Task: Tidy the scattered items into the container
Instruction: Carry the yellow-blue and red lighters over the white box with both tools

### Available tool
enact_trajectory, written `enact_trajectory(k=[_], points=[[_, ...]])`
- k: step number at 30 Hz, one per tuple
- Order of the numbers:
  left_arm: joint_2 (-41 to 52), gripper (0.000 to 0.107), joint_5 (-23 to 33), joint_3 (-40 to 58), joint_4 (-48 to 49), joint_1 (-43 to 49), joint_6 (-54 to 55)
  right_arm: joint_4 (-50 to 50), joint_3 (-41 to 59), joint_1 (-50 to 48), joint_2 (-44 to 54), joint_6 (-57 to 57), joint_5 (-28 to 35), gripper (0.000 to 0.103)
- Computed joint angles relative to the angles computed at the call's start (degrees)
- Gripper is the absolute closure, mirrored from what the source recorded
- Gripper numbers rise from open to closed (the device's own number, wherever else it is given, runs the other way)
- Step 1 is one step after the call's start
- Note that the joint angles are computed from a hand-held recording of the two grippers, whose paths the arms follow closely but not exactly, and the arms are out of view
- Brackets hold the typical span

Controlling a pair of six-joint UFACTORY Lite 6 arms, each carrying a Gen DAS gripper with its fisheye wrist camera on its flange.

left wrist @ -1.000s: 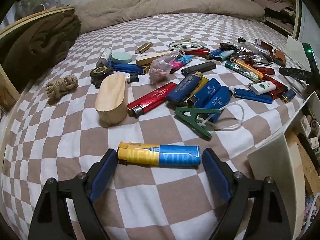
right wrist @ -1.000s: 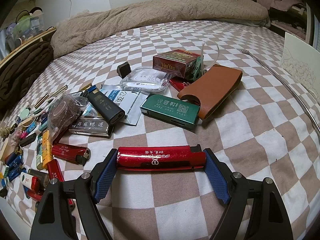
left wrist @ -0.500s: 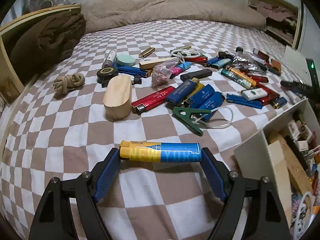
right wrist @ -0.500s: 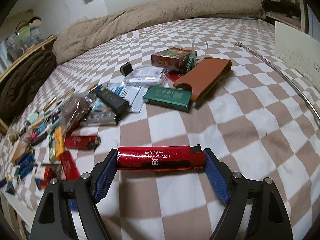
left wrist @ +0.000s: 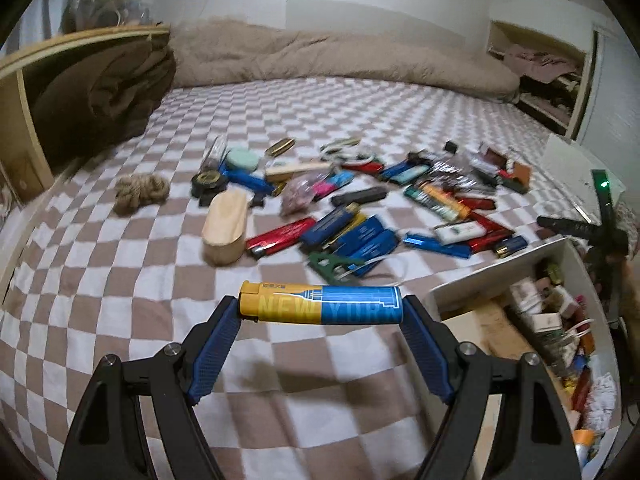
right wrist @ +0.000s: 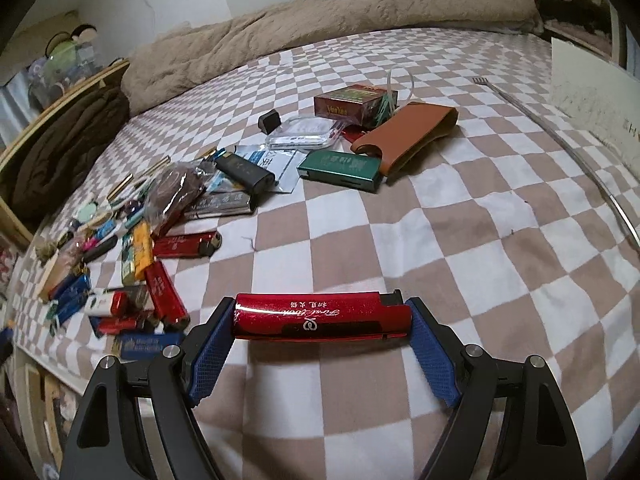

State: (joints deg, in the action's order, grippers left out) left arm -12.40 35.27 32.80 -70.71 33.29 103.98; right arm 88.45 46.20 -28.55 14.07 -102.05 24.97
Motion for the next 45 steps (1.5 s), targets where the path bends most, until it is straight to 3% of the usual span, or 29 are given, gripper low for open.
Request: enact_trajectory(k=[13, 23, 31, 38, 45], points=[[-13.86, 0.026, -3.07, -4.47, 11.45, -8.78, -20.15, -10.99, -6.31, -6.53, -12.41, 7.28, 6.84, 0.02], [-25.25, 0.026, -0.58, -8.5, 21.34, -15.95, -35.76, -21.22, -12.03, -9.32, -30.95, 17.33, 18.61, 0.02], [-32.25, 0.026, 1.0, -12.95, 25.52, -23.09, -44.62, -27.57, -14.11, -0.19, -38.01, 28.33, 23.48, 0.02], [-36.22, 0.026, 3.89, -16.57, 27.08, -24.85, -47.19, -29.56, -15.17, 11.76, -35.78, 36.08, 21.41, 0.02], [-37.87, 0.026, 3.73, -18.88, 27.57, -27.04, -48.09, -29.58, -15.24, 21.1, -31.14, 40.62, 15.41, 0.02]])
